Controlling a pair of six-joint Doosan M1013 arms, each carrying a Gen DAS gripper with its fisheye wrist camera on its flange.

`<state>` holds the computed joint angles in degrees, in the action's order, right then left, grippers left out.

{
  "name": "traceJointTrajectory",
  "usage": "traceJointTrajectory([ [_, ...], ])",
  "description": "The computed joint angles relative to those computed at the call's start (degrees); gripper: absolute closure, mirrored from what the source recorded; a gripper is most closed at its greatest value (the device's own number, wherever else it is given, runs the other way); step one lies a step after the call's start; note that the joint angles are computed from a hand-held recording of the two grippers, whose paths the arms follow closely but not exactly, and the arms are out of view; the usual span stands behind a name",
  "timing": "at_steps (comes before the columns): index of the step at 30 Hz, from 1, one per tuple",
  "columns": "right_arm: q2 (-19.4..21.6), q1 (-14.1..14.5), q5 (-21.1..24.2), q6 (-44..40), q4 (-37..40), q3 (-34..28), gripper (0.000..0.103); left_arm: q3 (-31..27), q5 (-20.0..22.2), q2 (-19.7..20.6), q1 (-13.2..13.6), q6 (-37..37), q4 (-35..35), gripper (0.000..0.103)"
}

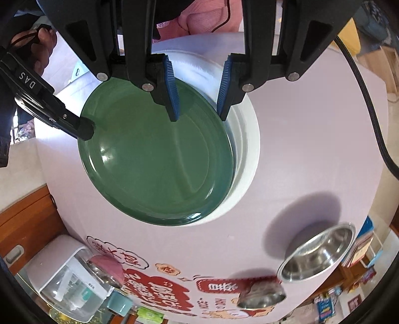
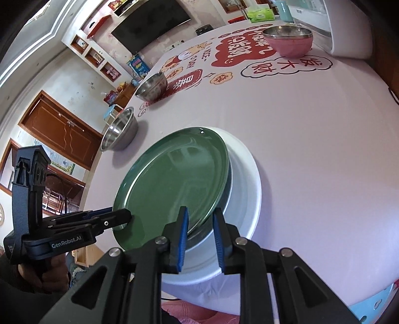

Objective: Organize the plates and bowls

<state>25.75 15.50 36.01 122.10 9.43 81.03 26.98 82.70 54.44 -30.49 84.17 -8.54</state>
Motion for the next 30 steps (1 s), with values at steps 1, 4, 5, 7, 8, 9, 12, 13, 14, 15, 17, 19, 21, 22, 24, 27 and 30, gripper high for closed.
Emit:
traceJointTrajectory([
  [1, 0.0, 0.0, 0.1, -0.5, 0.3, 0.0, 0.080, 0.6, -0.4, -0.2, 0.0, -0.3, 0.0, 0.074],
  [4, 0.1, 0.2, 0.8, -1.0, -0.1, -0.4, 0.077, 2.1, -1.0, -1.0, 0.0, -1.1, 0.3, 0.074],
  [5, 0.2, 0.3, 0.9, -1.3, -0.2, -0.5, 0.077, 2.5, -1.3, -1.2, 0.1, -1.2, 0.3, 0.074],
  [7, 0.2, 0.4, 1.1, -1.8, -0.3, -0.7, 0.076, 2.8, -1.5, -1.4, 0.1, -1.6, 1.0, 0.073],
  [8, 0.1, 0.6, 1.5, -1.8, -0.9, -0.8, 0.076, 2.7, -1.3, -1.4, 0.0, -1.7, 1.2, 0.073],
  [9, 0.2, 0.7, 2.1, -1.3, -1.9, -1.0, 0.074, 2.9, -1.6, -1.5, 0.0, -1.7, 1.2, 0.072],
  [12, 0.2, 0.8, 2.8, -1.5, -2.0, -1.0, 0.070, 3.0, -2.6, -1.8, -0.2, -1.4, 1.5, 0.071],
  [13, 0.0, 0.7, 2.4, -2.0, -1.1, -0.7, 0.070, 3.3, -2.9, -2.0, -0.3, -1.1, 1.8, 0.071],
  [14, -0.2, 0.7, 2.3, -2.0, -1.0, -0.5, 0.069, 3.4, -3.0, -2.1, -0.4, -1.0, 2.0, 0.071],
  [15, -0.3, 0.8, 2.3, -1.8, -1.4, -0.4, 0.069, 3.5, -3.3, -2.3, -0.4, -1.0, 2.1, 0.071],
  [17, -0.9, 0.9, 1.6, -2.1, -1.2, 0.2, 0.065, 4.3, -4.0, -2.8, -0.5, -0.8, 2.1, 0.071],
  [19, -1.5, 1.1, 0.7, -2.4, -1.6, 0.7, 0.061, 4.8, -4.4, -3.3, -0.6, -0.8, 2.3, 0.071],
  [21, -1.8, 1.3, 0.4, -2.8, -1.8, 0.9, 0.059, 5.3, -4.8, -3.7, -0.7, -0.8, 2.3, 0.071],
  [22, -2.0, 1.4, 0.4, -3.1, -1.7, 1.0, 0.058, 5.7, -5.0, -4.0, -0.7, -0.9, 2.3, 0.070],
  [24, -2.3, 1.6, 0.3, -3.3, -1.5, 1.3, 0.057, 6.5, -5.8, -4.6, -0.8, -1.3, 2.4, 0.070],
  [27, -2.4, 2.0, 0.3, -3.8, -0.6, 1.6, 0.056, 8.8, -7.2, -6.0, -0.9, -1.4, 2.1, 0.070],
  [30, -2.6, 2.4, 0.2, -3.7, -0.2, 2.0, 0.052, 11.3, -8.3, -7.5, -0.9, -0.9, 2.6, 0.070],
])
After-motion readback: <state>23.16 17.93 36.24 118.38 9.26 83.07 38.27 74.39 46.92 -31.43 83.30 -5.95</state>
